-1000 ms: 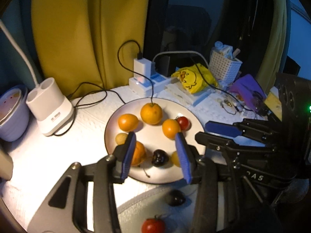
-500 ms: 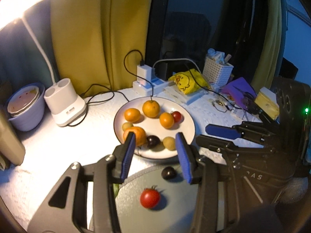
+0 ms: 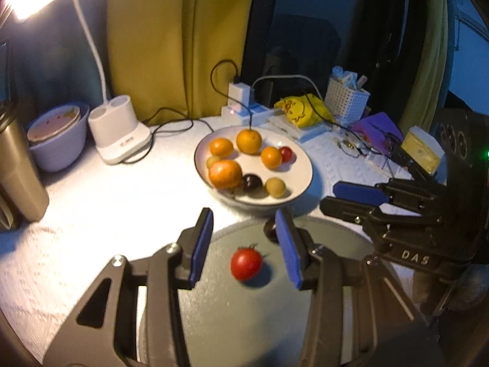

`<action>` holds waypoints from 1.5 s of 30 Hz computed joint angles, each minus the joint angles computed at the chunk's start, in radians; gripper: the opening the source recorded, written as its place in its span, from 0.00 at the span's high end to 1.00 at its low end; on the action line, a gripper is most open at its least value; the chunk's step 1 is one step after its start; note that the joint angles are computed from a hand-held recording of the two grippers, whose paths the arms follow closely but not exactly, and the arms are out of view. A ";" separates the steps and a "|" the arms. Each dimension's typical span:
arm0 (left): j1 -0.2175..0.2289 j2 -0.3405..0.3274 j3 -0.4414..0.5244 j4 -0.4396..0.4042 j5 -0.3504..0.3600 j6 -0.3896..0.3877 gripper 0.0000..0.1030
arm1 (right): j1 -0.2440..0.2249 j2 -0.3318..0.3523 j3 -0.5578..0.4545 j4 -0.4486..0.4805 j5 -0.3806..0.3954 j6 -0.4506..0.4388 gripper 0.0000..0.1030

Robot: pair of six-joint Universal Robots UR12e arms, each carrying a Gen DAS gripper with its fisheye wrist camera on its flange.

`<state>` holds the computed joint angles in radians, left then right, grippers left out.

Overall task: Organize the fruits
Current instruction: 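Grasp a dark cherry tomato with the right gripper while the left grasps a red cherry tomato, then carry the dark tomato with the right gripper while the left carries the red tomato to the plate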

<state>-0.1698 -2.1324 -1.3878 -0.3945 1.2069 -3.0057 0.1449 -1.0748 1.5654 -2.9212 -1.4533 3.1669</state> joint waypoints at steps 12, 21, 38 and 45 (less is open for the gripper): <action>0.004 0.001 -0.028 -0.041 0.000 -0.003 0.57 | 0.007 0.007 0.005 0.026 0.022 -0.003 0.70; -0.003 -0.018 -0.008 -0.091 -0.009 0.029 0.56 | 0.006 0.029 -0.013 0.077 0.047 0.009 0.70; -0.016 -0.052 0.037 -0.158 0.027 0.065 0.56 | -0.001 0.075 -0.069 0.138 0.084 0.013 0.70; -0.012 -0.053 0.039 -0.164 0.007 0.072 0.64 | -0.004 0.091 -0.092 0.149 0.114 0.021 0.70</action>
<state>-0.1823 -2.1851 -1.3488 -0.5585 1.2135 -2.9337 0.1409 -0.9837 1.4729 -2.7721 -1.3388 3.1881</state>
